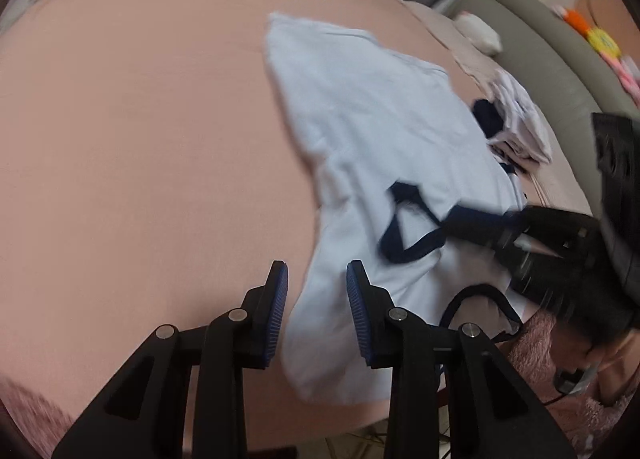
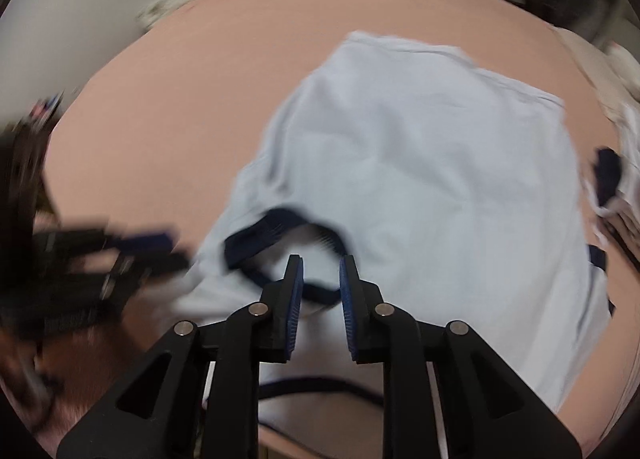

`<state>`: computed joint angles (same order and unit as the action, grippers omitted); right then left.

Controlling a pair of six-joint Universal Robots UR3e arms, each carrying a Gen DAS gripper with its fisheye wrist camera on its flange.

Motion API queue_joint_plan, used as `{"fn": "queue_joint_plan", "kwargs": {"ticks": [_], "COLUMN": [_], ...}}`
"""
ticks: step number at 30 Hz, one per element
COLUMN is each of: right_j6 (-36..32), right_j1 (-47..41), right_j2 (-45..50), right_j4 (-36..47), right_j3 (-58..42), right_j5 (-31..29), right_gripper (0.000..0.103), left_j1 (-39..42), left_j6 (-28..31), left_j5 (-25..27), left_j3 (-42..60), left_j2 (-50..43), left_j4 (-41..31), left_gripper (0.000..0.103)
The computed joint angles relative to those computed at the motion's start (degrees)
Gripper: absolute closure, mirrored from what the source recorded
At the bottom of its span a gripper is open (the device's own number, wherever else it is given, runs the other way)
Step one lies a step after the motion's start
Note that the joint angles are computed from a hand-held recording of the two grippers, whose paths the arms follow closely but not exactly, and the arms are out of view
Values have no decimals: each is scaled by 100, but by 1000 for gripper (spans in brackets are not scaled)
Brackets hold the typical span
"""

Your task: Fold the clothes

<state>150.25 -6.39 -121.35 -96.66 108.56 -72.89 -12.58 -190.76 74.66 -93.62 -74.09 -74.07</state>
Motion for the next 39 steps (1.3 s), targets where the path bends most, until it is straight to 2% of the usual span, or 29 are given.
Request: {"fn": "queue_joint_plan", "kwargs": {"ticks": [2,5,8,11,13,16,19,22,26,29,33,36,37,38,39], "right_j6": [229,273,144,-48,-132,2,316,915,724,687,489,807,941,1099,1287], "right_j1": [311,239,159,-251,-471,-168,512,883,671,471,517,885,865,828,767], "right_j2": [298,289,-28,-361,-573,-56,626,1276,818,389,855,1545,1705,1841,1944], "right_j4": [-337,-582,-549,-275,-23,-228,-902,-1429,-1177,-1132,-863,-1419,-1598,-1761,-1903], "right_j3": [157,543,697,659,528,312,289,273,442,504,54,-106,-123,-158,-212], "right_j5": [-311,-394,-328,85,499,635,198,-344,-130,35,396,5,22,38,52], "right_gripper": [85,84,84,84,84,84,84,84,84,84,84,84,84,84,84], "left_j1": [-551,-826,-235,-141,-103,53,139,483,712,726,910,1027,1058,1028,867], "left_j6": [287,419,-73,-170,-50,38,83,351,129,52,-26,115,191,321,386], "left_j5": [554,756,-108,-172,-149,-287,-385,-564,-885,-931,-1177,-1386,-1459,-1452,-1190], "left_j3": [752,1130,557,440,449,329,267,-115,-336,-444,-610,-645,-654,-587,-477], "left_j2": [-842,-1517,-1270,-1114,-1038,-907,-899,-638,-708,-638,-435,-327,-287,-288,-329], "left_j4": [-209,83,550,940,942,968,1035,1100,1362,1607,1707,1446,1334,1118,990], "left_gripper": [70,69,68,68,68,68,68,68,66,66,65,65,62,54,51]}}
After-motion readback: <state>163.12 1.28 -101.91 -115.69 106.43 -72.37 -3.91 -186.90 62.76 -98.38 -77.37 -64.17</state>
